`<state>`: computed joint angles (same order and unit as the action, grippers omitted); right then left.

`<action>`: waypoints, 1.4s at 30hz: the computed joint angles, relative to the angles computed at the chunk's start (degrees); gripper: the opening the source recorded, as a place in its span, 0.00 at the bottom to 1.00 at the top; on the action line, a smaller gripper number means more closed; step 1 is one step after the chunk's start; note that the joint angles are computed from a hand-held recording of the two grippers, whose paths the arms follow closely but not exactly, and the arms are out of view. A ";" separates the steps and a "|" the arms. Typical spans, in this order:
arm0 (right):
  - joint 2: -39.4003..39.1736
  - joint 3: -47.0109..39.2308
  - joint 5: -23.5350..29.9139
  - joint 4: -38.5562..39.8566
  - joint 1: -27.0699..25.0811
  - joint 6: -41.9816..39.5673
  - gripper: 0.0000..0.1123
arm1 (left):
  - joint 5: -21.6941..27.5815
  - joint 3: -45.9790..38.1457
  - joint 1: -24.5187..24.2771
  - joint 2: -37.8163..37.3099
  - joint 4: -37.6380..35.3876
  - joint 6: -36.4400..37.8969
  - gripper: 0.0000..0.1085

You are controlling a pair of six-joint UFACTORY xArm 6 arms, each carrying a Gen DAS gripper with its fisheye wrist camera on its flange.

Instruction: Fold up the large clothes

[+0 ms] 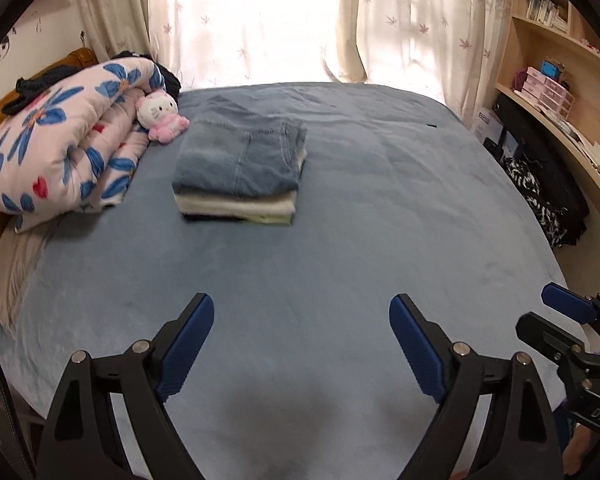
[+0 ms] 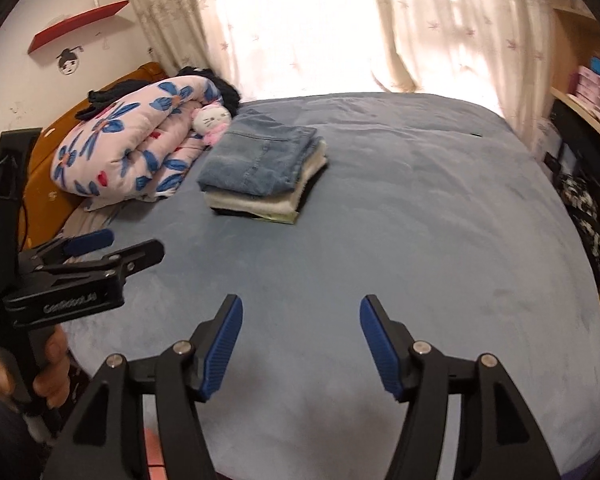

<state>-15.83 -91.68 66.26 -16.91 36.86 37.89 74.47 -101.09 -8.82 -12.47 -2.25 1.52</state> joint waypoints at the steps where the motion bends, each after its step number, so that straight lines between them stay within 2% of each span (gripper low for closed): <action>1: -1.93 2.95 -0.14 -2.22 0.98 2.30 0.55 | -1.72 4.48 -0.27 -3.01 -0.38 -0.89 0.82; 5: -7.56 12.00 0.88 -8.33 4.17 9.66 0.56 | -6.61 16.90 -1.37 -11.20 0.50 -4.68 0.84; 8: -10.73 17.76 0.88 -10.16 5.65 14.03 0.56 | -10.12 25.47 -2.49 -16.52 2.13 -8.85 0.87; 12: -13.42 22.73 -0.17 -12.42 7.37 18.03 0.56 | -11.23 31.57 -4.26 -19.87 3.87 -12.71 0.87; 15: -13.68 23.40 1.04 -14.86 8.95 19.72 0.56 | -11.91 34.13 -6.82 -21.44 8.84 -15.69 0.87; 25: -14.55 24.29 2.87 -18.55 11.22 22.64 0.57 | -9.99 37.27 -12.09 -24.31 13.01 -17.45 0.87; 42: -14.08 25.38 3.62 -17.94 10.97 22.49 0.57 | -10.01 37.26 -11.37 -23.94 10.96 -16.19 0.87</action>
<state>-29.92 -66.30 69.88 -34.85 47.83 60.38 64.46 -63.83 -20.18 -36.40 8.71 -14.67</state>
